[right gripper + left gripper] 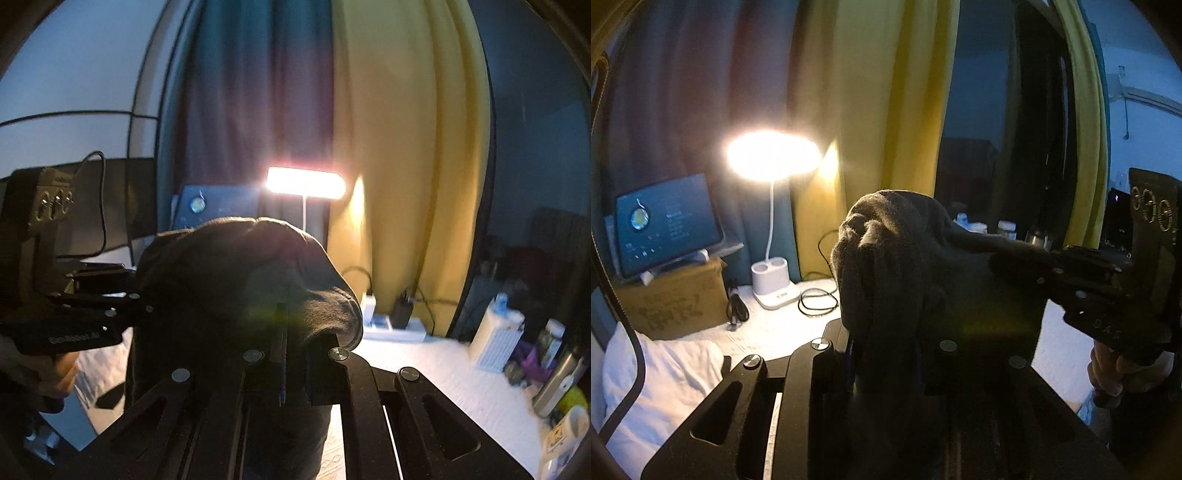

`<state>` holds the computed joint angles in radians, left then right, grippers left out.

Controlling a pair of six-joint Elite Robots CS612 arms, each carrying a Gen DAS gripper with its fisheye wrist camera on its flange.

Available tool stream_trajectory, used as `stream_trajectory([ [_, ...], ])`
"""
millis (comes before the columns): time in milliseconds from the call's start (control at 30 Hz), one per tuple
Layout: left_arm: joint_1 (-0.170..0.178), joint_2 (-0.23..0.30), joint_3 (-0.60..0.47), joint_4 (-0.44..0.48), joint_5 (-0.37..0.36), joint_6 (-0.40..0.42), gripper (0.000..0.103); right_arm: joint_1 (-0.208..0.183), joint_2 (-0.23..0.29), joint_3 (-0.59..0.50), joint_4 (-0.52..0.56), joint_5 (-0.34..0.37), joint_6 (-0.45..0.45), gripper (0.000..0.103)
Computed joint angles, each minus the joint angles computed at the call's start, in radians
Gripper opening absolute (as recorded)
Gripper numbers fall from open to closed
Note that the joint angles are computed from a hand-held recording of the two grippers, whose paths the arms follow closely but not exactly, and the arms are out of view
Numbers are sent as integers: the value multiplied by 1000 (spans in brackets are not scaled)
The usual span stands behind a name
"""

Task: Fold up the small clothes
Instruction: 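Lift the shirt end with both grippers and fold it over the body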

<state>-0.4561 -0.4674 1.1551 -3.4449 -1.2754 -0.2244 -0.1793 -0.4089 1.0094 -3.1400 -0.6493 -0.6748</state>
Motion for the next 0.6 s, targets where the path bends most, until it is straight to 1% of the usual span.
stream_trajectory([
  [133, -16, -31, 61, -79, 38, 30, 21, -12, -35, 64, -101, 53, 30, 6],
  [267, -28, -58, 112, -138, 79, 55, 21, -20, -64, 116, -174, 98, 38, 6],
  [433, -40, -86, 171, -205, 132, 73, 21, -23, -91, 165, -234, 154, 45, 6],
  [600, -48, -108, 219, -257, 183, 92, 21, -21, -104, 187, -259, 195, 38, 6],
])
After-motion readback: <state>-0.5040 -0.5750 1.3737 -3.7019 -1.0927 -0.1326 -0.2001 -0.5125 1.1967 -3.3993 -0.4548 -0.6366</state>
